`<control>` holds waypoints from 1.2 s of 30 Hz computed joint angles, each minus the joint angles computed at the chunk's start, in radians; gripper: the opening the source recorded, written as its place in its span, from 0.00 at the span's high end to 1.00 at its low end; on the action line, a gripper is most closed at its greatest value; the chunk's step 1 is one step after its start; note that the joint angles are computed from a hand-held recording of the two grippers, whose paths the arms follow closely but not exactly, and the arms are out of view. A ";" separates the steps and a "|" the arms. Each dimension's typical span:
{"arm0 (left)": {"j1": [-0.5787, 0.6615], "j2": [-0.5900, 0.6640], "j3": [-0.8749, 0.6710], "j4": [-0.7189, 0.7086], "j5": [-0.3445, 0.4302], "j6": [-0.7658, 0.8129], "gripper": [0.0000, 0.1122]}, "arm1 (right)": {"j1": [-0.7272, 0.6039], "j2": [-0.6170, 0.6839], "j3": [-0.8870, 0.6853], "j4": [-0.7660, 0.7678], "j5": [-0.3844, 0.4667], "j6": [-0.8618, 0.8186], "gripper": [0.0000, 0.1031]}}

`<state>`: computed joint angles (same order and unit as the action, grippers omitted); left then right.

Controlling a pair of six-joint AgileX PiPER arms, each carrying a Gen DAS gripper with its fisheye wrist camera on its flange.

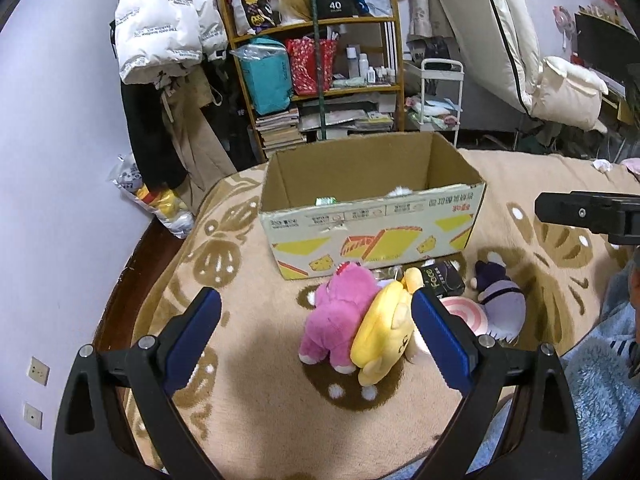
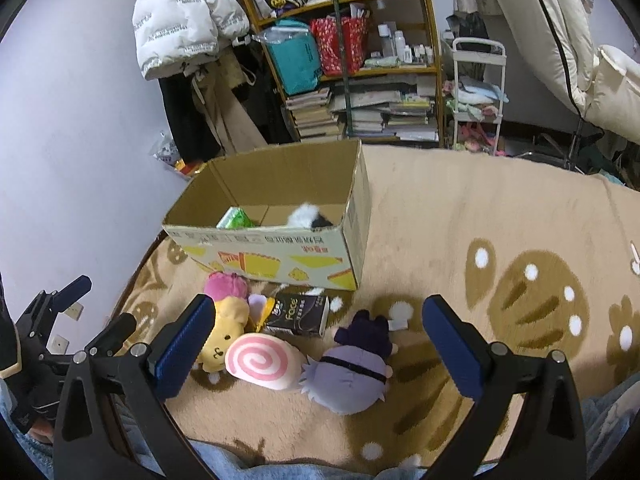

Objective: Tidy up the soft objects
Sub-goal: 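Move both open tools back over the remaining soft toys, then grasp the yellow dog plush with the left tool while the right tool grasps the navy plush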

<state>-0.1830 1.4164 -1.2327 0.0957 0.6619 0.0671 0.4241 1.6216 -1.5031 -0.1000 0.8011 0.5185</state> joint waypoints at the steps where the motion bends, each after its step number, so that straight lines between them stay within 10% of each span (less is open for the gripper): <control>1: 0.000 0.008 -0.001 -0.004 0.000 0.005 0.16 | -0.001 0.003 0.001 0.005 0.002 -0.003 0.00; 36: -0.037 0.248 -0.078 -0.136 0.030 0.169 0.16 | -0.138 0.318 -0.198 0.237 0.225 -0.089 0.00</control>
<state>-0.2201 1.6648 -1.3105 -0.0399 0.6917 0.2364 0.2859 1.9392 -1.7006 0.1367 1.0263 0.4295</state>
